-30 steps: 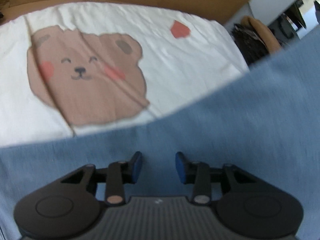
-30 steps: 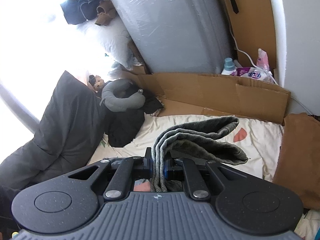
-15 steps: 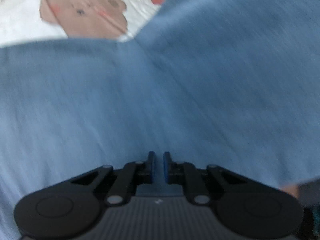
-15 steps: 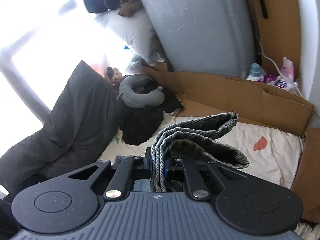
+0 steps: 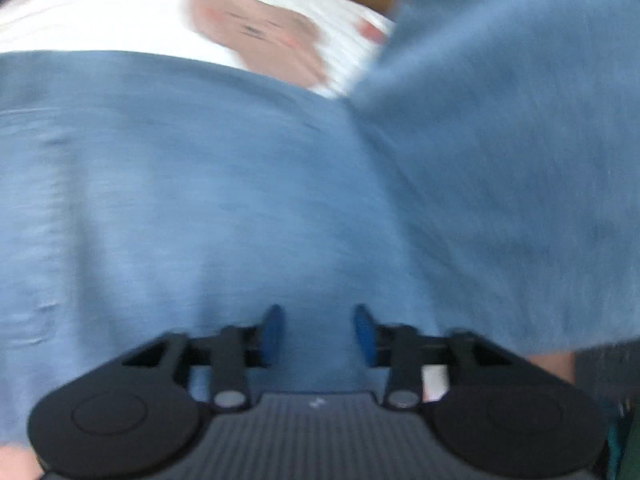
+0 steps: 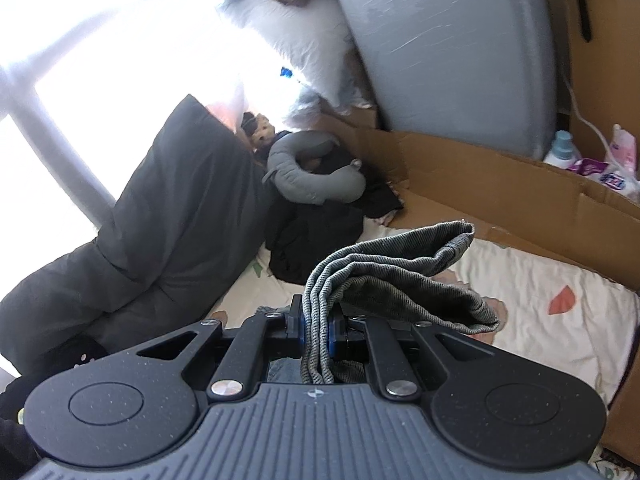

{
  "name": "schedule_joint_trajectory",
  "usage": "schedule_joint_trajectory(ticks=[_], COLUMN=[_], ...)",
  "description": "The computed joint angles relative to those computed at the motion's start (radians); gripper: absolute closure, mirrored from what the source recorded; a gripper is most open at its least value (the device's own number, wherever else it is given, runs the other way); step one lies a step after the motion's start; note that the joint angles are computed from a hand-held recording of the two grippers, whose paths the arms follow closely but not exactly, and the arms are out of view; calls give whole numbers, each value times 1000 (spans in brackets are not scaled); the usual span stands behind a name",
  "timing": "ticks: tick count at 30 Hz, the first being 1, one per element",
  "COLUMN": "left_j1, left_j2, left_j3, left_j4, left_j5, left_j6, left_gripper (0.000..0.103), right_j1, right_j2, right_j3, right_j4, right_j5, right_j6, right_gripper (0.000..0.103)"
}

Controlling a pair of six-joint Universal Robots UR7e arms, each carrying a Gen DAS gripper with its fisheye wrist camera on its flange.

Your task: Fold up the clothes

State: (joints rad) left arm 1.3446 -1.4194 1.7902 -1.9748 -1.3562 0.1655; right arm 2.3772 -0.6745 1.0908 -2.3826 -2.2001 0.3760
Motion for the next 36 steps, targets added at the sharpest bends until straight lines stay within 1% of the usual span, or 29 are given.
schedule_joint_trajectory(ticks=[1, 3, 4, 5, 7, 9, 10, 12, 14, 17, 20, 25, 28, 31, 36], left_j1=[7, 29, 38, 44, 51, 40, 31, 25, 35, 44, 46, 81, 102, 118, 135], left_j2=[-8, -20, -26, -35, -61, -71, -83, -107, -131, -154, -175, -212, -223, -231, -236], left_j3=[-5, -24, -34, -36, -29, -44, -43, -27, -27, -21, -7, -3, -5, -18, -37], left_j4=[-21, -39, -43, -51, -77, -79, -84, -126, -146, -158, -175, -201, -226, -222, -214], left_j5=[17, 13, 10, 15, 33, 75, 113, 155, 146, 148, 160, 143, 136, 140, 144], left_j6=[-23, -66, -85, -102, -129, -147, -147, -170, -204, -220, -226, -270, -277, -284, -269], left_gripper=[45, 42, 40, 36, 31, 29, 29, 26, 20, 20, 17, 17, 17, 17, 17], right_j1=[-3, -10, -14, -17, -21, -24, -25, -28, -34, -51, -64, -83, -95, -106, -119], right_j2=[12, 32, 41, 51, 73, 97, 108, 129, 148, 168, 198, 271, 300, 320, 363], right_j3=[-15, -39, -50, -62, -89, -119, -132, -157, -183, -215, -273, -390, -410, -413, -440], right_j4=[8, 22, 30, 38, 52, 67, 73, 82, 92, 102, 165, 261, 246, 231, 226], right_j5=[8, 22, 30, 38, 53, 65, 71, 79, 90, 130, 150, 177, 188, 189, 213], right_j6=[-3, -3, -1, -1, -5, -8, -8, -6, 0, -2, 0, 2, 12, 32, 37], right_gripper=[94, 94, 94, 94, 94, 94, 94, 94, 94, 94, 94, 94, 94, 94, 94])
